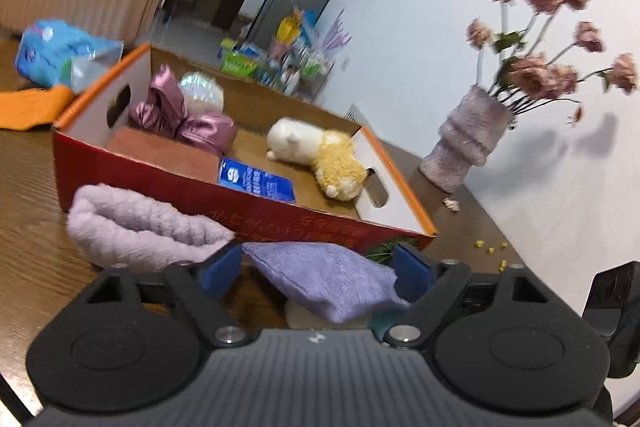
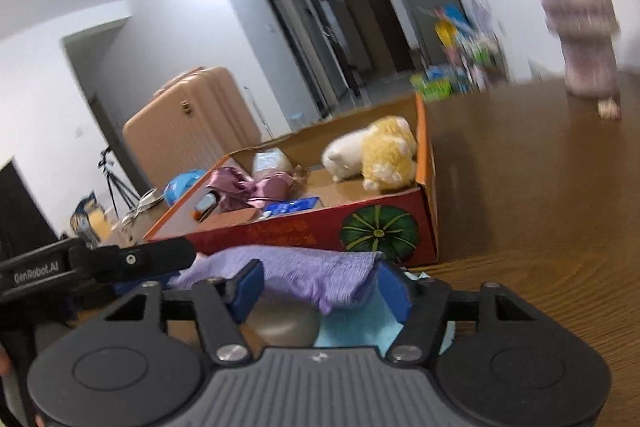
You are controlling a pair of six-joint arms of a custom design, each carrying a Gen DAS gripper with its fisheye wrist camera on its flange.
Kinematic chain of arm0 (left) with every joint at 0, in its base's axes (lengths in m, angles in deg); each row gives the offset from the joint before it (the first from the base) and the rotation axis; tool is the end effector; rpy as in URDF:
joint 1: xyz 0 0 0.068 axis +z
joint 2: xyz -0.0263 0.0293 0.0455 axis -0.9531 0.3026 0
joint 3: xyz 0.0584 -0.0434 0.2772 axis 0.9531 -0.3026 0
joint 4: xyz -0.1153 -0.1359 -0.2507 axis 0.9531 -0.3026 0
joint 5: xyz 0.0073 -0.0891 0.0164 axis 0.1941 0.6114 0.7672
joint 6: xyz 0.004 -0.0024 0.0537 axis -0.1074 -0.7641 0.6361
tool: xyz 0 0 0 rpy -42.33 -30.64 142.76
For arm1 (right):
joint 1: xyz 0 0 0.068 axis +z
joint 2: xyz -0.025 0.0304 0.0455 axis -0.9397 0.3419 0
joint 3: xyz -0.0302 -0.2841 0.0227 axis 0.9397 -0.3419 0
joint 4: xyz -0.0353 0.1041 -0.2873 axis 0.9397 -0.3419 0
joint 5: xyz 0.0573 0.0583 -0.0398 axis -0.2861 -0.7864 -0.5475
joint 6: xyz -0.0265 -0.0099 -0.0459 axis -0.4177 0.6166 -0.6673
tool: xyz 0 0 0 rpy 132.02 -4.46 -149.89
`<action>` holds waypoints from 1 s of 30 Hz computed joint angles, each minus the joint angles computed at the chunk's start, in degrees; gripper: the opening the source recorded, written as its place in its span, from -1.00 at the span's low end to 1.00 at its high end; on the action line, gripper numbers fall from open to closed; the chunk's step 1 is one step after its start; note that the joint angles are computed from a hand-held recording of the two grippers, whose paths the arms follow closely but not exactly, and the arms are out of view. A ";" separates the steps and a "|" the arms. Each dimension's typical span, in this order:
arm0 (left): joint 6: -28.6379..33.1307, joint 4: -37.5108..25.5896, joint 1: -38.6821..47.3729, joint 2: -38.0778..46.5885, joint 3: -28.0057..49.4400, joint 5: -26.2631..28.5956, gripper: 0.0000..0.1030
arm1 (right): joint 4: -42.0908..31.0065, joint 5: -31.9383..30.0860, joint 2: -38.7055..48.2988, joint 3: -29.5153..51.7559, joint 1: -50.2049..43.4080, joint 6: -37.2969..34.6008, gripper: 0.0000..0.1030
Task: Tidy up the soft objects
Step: 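Grasp the lavender drawstring pouch with the right gripper while the left gripper grasps it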
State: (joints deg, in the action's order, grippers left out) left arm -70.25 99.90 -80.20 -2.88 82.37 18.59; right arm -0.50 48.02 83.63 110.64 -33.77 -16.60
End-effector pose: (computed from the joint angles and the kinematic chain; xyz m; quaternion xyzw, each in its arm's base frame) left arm 0.3007 -0.0570 0.1441 0.0466 0.8684 -0.2862 0.4023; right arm 0.2562 0.1795 0.1196 0.0509 0.8632 0.2282 0.4475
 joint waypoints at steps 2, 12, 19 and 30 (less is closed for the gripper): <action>1.06 -3.07 0.16 4.00 3.25 2.82 -0.11 | -0.73 1.70 2.32 1.70 0.65 -1.34 -0.08; 2.28 -2.11 -0.82 -5.02 -2.25 3.05 -0.57 | -5.16 14.60 4.01 4.99 6.88 -9.95 -0.91; 3.35 -15.24 3.75 -34.57 -15.21 11.00 -0.58 | -8.41 24.27 -13.62 -4.67 17.61 -10.83 -0.91; 16.91 -60.12 10.26 -77.40 -28.37 12.15 -0.14 | -22.89 32.37 -21.59 -12.73 39.61 11.31 -0.65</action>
